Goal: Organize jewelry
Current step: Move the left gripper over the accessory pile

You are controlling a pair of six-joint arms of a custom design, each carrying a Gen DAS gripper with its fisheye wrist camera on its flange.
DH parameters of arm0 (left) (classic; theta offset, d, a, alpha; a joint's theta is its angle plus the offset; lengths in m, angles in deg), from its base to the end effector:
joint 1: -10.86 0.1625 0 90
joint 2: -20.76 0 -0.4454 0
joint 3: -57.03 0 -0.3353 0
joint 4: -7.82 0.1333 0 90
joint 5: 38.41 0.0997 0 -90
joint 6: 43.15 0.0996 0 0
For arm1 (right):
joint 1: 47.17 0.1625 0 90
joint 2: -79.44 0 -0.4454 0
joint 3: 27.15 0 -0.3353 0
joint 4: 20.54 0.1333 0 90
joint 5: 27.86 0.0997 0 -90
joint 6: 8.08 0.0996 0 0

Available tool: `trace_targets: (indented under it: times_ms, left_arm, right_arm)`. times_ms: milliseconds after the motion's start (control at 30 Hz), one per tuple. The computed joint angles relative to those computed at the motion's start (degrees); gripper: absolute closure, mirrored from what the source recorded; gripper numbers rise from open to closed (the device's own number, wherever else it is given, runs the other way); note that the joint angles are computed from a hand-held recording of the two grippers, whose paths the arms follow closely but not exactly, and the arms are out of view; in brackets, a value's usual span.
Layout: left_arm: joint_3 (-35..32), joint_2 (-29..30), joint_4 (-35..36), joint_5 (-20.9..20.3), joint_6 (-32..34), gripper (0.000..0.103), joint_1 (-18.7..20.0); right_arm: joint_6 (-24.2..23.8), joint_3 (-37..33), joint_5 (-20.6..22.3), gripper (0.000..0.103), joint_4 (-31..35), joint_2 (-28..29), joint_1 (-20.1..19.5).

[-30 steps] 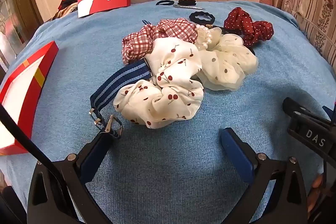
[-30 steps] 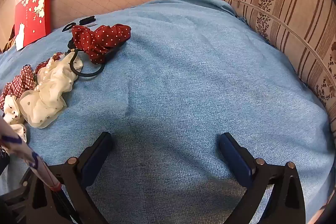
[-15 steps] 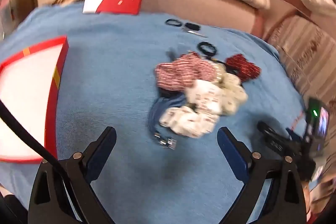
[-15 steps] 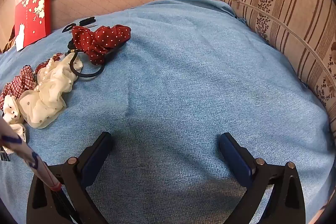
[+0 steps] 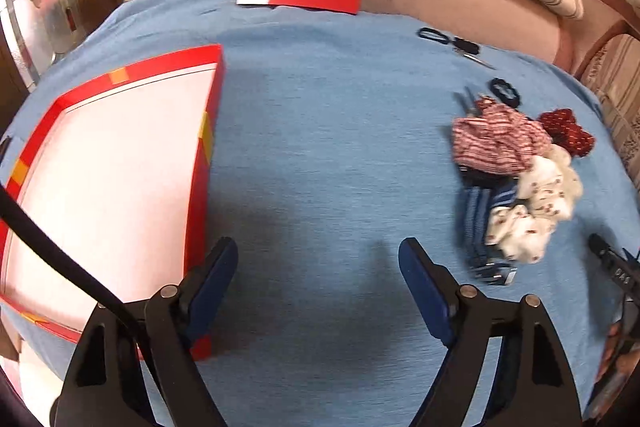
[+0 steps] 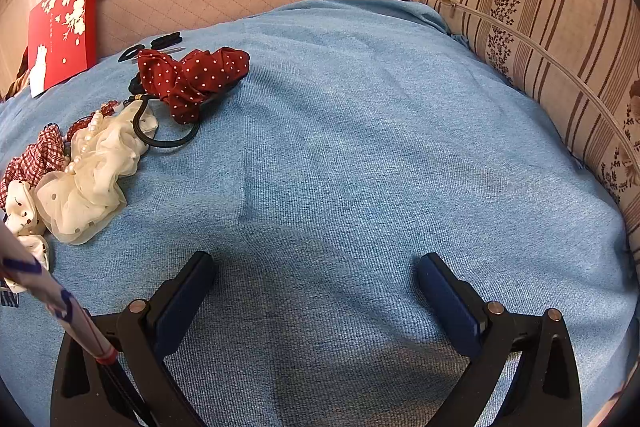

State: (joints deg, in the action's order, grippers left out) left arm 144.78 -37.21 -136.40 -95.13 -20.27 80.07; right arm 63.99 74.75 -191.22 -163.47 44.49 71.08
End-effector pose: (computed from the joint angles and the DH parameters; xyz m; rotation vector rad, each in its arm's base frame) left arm -0.0559 -0.6767 0.3390 0.7816 2.3868 -0.5290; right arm 0.3108 -0.4984 0.0573 -0.5659 -1.8890 0.9684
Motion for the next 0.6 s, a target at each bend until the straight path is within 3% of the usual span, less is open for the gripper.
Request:
trace_targets:
  times_ms: [167, 267, 400, 533, 600]
  left_arm:
    - [-1.32, 0.46, -2.49, 3.36, 0.28, 0.020, 0.53]
    - [1.16, -0.51, -8.10, 6.12, 1.96, 0.020, -0.33]
    - [4.07, -1.95, -14.12, 6.15, 6.33, 0.020, -2.35]
    - [4.16, -2.05, -13.36, 4.91, 8.17, 0.020, -4.05]
    - [4.13, -1.95, -12.58, 3.94, 8.14, 0.020, -4.57]
  right_arm:
    - [0.87, -0.28, 0.41, 0.000, 2.17, -0.83, -0.01]
    - [0.78, -0.25, 0.68, 0.000, 2.09, -0.95, -0.01]
    - [-2.15, 0.84, 1.47, 0.000, -2.83, -0.90, -0.19]
    - [0.38, -0.20, 2.66, 0.003, 0.61, -1.44, 0.12]
    - [-3.27, -0.14, 3.09, 0.008, -5.55, -0.83, 1.05]
